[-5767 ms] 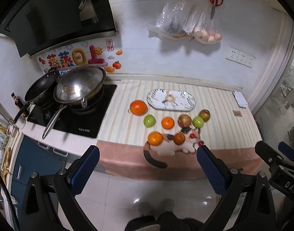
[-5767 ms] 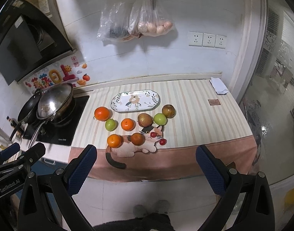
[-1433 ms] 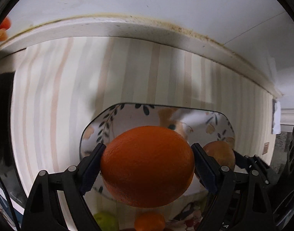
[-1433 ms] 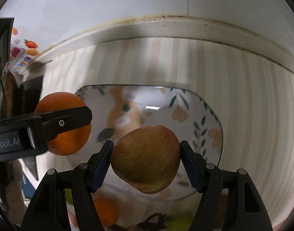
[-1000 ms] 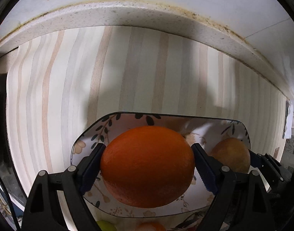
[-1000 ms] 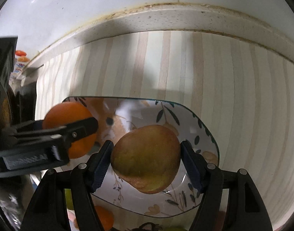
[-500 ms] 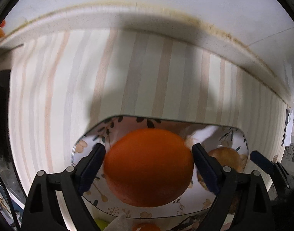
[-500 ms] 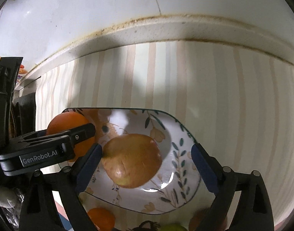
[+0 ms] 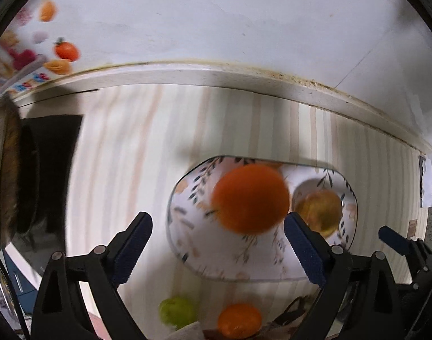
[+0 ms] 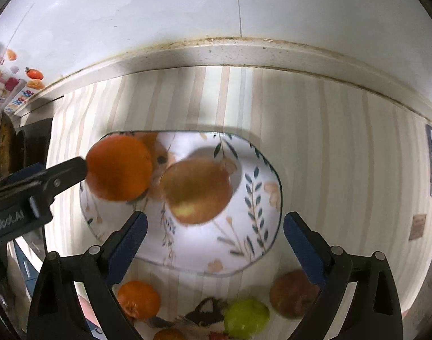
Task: Organize fruits
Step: 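Grasp the tangerine with the left gripper while the right gripper grasps the green apple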
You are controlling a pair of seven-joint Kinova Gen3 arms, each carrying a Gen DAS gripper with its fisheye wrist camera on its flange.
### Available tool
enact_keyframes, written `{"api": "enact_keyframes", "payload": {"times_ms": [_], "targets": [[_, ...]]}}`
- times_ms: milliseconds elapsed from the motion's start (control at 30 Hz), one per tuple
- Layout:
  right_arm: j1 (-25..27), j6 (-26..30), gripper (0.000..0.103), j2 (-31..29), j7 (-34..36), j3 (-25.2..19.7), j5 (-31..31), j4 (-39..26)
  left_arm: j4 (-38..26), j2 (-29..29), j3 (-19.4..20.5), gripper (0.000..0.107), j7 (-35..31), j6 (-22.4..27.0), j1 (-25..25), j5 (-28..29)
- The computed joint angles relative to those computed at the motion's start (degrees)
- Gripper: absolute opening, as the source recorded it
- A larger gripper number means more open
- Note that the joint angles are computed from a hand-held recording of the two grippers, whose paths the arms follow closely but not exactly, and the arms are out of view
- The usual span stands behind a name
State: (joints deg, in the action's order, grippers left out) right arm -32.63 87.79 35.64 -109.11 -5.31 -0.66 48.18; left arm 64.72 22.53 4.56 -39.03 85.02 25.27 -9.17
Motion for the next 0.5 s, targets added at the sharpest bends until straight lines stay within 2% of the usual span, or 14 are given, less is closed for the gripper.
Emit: {"api": "enact_keyframes", "payload": {"times_ms": [133, 333, 500], "targets": [[-1.74, -1.96, 0.099, -4.96, -2.49, 0.24, 1.55, 5.21, 5.42, -5.35, 0.55, 0.095, 5.26, -1.26, 4.39, -4.18], [-4.69, -3.90, 0.099, -13.03, -7.80, -0.60, 5.07, 11.50, 7.87, -10.76, 3.58, 0.095, 8.73, 1.22, 7.74, -8.48], [-7.07, -3.93, 0.099, -17.95, -12.96, -1.98, 7.79, 13.78, 9.35, -14.42, 6.25, 0.095, 10.56, 2.61, 9.04, -10.51]]}}
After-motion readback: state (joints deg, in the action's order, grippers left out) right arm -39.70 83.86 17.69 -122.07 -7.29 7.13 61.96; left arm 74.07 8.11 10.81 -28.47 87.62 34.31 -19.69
